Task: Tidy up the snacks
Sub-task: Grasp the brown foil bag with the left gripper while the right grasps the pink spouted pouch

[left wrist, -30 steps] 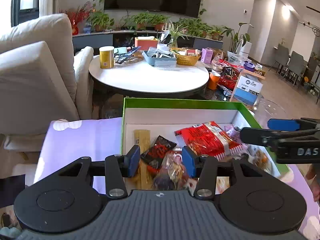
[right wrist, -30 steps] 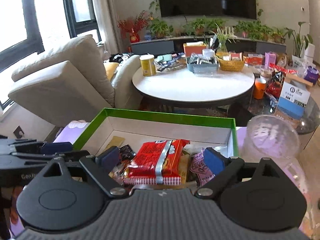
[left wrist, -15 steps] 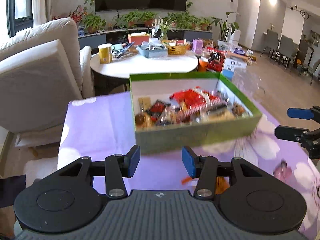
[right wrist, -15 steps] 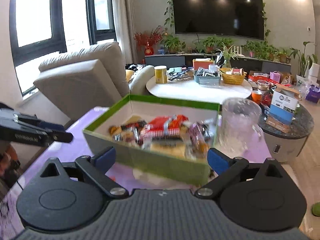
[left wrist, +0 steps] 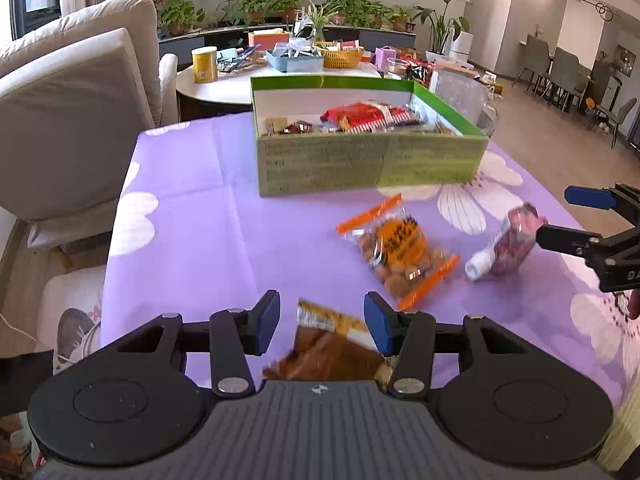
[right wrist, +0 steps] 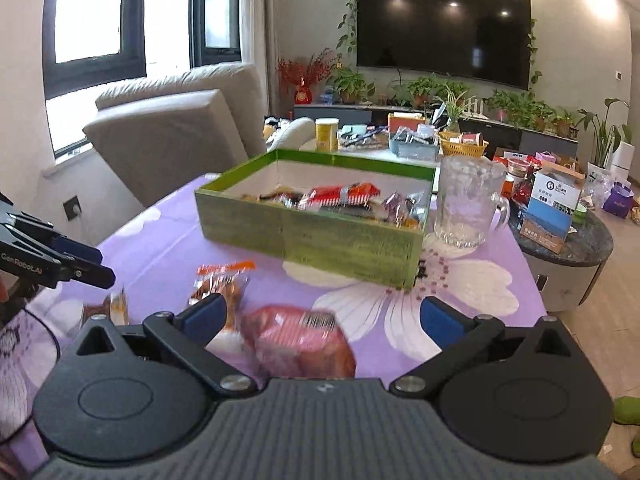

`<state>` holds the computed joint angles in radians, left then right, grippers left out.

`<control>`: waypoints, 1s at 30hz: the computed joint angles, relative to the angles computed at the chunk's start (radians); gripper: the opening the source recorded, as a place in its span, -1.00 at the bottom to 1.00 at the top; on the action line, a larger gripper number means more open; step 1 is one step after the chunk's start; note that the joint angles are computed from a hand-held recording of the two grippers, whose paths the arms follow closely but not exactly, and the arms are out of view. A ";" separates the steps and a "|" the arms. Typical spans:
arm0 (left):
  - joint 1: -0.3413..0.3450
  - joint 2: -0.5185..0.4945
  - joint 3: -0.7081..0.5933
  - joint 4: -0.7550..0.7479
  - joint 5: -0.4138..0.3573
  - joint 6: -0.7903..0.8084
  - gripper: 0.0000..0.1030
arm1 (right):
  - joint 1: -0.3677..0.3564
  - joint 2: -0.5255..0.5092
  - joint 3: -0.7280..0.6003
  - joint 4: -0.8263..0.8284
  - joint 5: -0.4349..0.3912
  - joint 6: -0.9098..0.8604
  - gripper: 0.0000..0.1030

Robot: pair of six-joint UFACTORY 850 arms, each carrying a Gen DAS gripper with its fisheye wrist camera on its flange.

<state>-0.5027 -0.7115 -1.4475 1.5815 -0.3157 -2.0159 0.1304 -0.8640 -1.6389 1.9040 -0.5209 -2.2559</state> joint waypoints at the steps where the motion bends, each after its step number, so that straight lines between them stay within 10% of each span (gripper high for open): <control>1: -0.001 0.002 0.005 0.003 0.001 -0.006 -0.14 | 0.004 -0.001 0.003 0.002 0.011 -0.008 0.35; 30: 0.005 -0.030 0.011 -0.017 0.036 0.127 0.03 | 0.043 -0.056 -0.027 -0.097 0.103 0.090 0.35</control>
